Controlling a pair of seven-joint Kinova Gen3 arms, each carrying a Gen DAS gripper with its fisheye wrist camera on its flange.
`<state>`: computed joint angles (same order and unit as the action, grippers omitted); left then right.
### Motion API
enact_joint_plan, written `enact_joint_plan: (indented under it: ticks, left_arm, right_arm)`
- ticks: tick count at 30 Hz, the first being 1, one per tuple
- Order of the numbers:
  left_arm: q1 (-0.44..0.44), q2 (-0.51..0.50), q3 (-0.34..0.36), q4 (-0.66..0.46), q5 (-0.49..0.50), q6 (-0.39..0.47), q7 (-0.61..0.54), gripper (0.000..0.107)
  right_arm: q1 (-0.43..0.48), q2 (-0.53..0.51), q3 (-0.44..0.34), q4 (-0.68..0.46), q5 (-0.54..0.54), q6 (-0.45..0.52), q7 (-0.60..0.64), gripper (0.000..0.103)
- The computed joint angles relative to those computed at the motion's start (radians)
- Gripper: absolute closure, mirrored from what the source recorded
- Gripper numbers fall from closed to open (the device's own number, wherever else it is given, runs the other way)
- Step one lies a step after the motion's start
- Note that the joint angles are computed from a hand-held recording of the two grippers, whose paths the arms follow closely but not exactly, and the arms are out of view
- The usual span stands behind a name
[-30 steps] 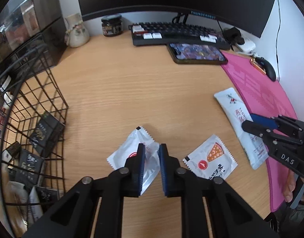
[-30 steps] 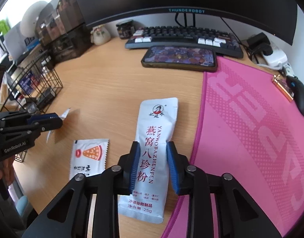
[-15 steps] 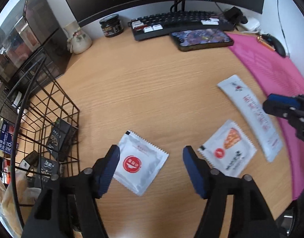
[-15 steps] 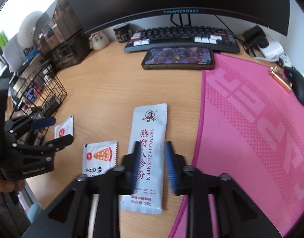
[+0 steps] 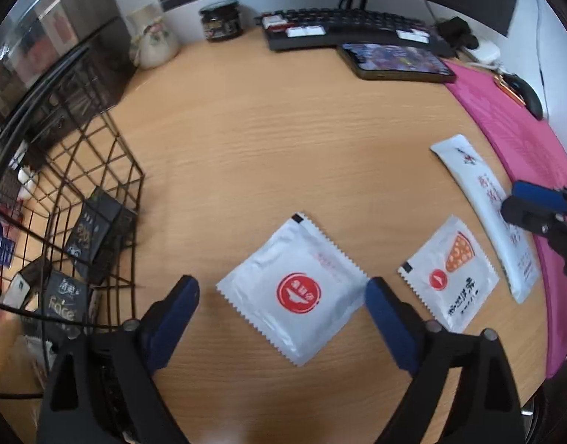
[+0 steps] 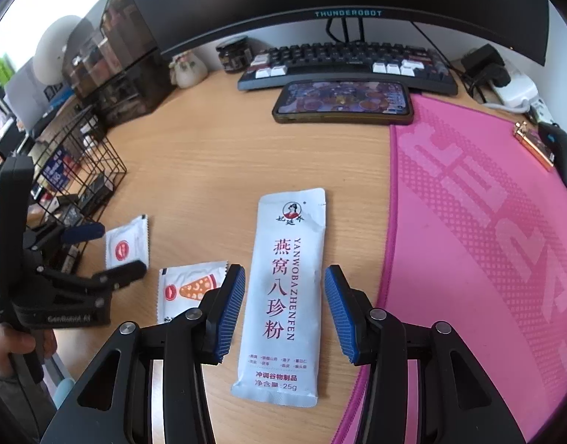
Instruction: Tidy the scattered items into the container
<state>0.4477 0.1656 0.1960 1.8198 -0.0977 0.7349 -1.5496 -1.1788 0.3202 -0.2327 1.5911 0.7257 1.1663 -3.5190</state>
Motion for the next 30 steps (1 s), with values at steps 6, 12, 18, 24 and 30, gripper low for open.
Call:
enact_joint_plan:
  ticks: [6, 12, 18, 24, 30]
  left_arm:
    - [-0.052, -0.013, 0.004, 0.02, 0.124, -0.033, -0.067, 0.045]
    - [-0.077, -0.025, 0.009, 0.016, 0.201, -0.024, -0.124, 0.088]
    - [-0.067, -0.034, 0.011, 0.016, 0.2, -0.012, -0.124, 0.091]
    - [0.002, -0.038, 0.017, -0.02, 0.066, 0.038, -0.048, 0.06]
    - [0.047, -0.081, 0.034, 0.017, -0.025, -0.011, -0.006, 0.033]
  right_arm:
    - [0.014, 0.023, 0.003, -0.019, -0.042, -0.01, 0.053, 0.057]
    - [-0.015, 0.038, 0.017, -0.02, -0.013, -0.001, 0.058, 0.051]
    - [-0.028, 0.062, 0.02, -0.055, -0.022, 0.043, 0.127, 0.061]
    - [-0.03, 0.05, 0.023, -0.031, -0.01, 0.021, 0.115, 0.064]
    - [-0.024, 0.04, 0.019, -0.018, -0.008, 0.004, 0.104, 0.064]
